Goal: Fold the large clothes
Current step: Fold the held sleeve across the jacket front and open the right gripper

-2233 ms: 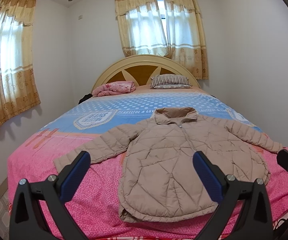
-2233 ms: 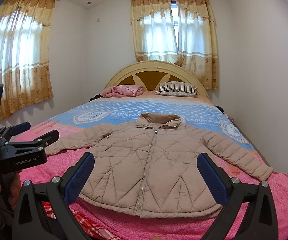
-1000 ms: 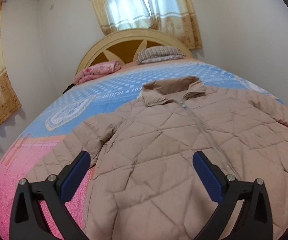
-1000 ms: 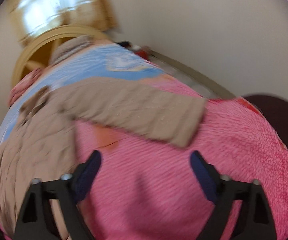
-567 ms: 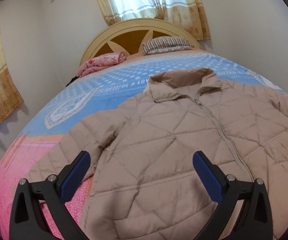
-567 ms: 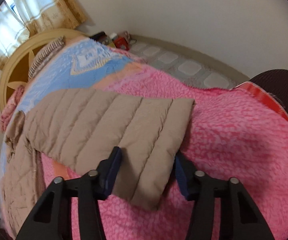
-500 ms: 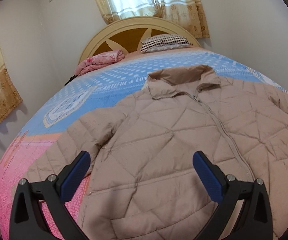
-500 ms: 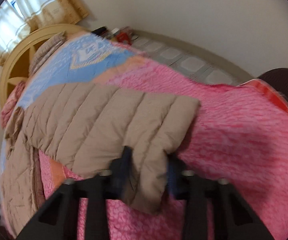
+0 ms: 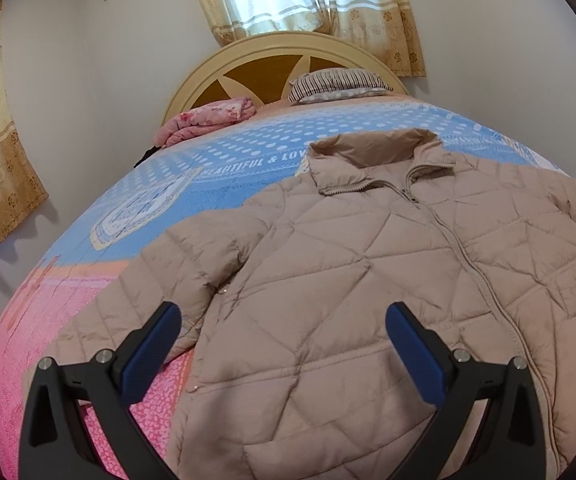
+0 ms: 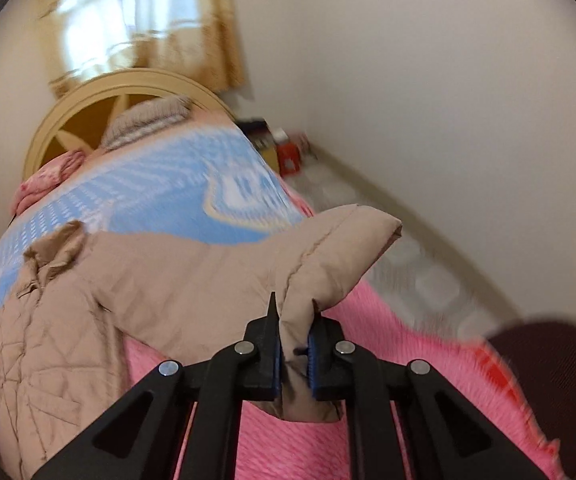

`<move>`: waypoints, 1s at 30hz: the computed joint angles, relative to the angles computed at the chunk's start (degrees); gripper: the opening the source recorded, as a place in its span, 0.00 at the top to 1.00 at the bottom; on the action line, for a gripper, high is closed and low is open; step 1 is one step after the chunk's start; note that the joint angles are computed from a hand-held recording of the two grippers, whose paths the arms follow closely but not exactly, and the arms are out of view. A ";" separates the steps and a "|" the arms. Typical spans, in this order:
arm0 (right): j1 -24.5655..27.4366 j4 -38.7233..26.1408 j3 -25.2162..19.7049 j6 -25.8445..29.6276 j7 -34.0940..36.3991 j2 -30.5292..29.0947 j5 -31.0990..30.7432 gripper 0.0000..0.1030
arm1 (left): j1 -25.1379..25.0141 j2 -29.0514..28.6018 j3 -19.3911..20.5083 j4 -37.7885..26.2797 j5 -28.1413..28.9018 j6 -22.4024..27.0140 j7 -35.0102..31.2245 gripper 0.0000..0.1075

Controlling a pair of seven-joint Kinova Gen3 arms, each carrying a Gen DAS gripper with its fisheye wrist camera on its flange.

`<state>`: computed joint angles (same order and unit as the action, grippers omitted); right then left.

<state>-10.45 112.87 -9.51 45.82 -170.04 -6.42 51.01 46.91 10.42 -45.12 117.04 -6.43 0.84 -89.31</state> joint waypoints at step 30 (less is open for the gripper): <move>-23.27 -46.17 -2.59 -5.21 27.00 43.58 -8.19 0.92 | -10.12 1.36 0.16 -2.60 7.24 -1.17 -10.45 0.04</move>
<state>-33.72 66.70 -12.10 40.61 -143.04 37.16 42.81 36.78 11.78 -44.96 114.44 0.80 -0.33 -99.75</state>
